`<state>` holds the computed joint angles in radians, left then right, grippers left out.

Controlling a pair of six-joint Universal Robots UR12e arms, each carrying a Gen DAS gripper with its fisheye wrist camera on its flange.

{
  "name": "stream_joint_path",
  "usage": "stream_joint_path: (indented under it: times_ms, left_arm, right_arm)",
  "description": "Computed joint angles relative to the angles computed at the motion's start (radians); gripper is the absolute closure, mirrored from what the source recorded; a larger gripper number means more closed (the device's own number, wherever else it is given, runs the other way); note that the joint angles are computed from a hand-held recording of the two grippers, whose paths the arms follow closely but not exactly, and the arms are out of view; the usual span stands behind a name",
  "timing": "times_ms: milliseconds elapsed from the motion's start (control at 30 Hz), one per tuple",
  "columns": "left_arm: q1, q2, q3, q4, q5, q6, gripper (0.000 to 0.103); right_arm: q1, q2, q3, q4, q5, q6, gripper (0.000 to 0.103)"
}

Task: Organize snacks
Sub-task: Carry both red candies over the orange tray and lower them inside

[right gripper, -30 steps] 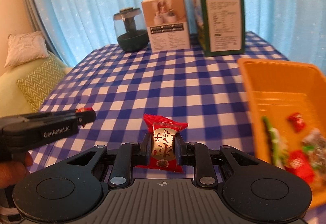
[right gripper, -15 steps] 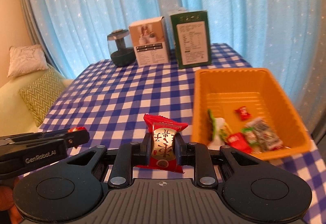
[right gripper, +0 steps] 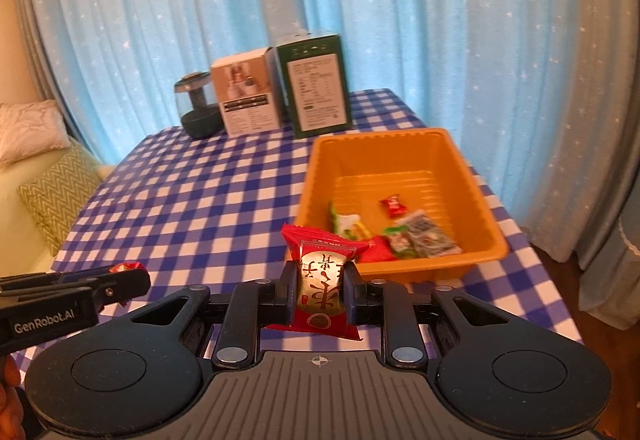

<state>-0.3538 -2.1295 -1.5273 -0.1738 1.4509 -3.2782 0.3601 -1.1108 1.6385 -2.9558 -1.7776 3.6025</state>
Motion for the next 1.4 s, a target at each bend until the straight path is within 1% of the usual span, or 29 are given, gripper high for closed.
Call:
stream_joint_path:
  times_ms: [100,400,733,1100,1400]
  left_arm:
    - [-0.007,-0.002,0.008,0.0,-0.006,0.01,0.074]
    - [-0.024,-0.009,0.028,-0.012,-0.016,0.039,0.074]
    - [-0.036,-0.027,0.061,-0.028,-0.032,0.063,0.074]
    - [-0.05,-0.061,0.119,-0.048,-0.053,0.084,0.074]
    - [-0.059,-0.099,0.182,-0.069,-0.067,0.101,0.074]
  right_arm:
    - [-0.004,-0.015,0.021,-0.002,-0.013,0.012,0.08]
    - [-0.014,-0.033,0.045,-0.006,-0.031,0.045,0.08]
    - [-0.029,-0.039,0.057,-0.009,-0.027,0.079,0.08]
    - [-0.046,-0.042,0.062,-0.008,-0.04,0.1,0.08]
    - [-0.068,-0.036,0.054,-0.01,-0.039,0.091,0.08]
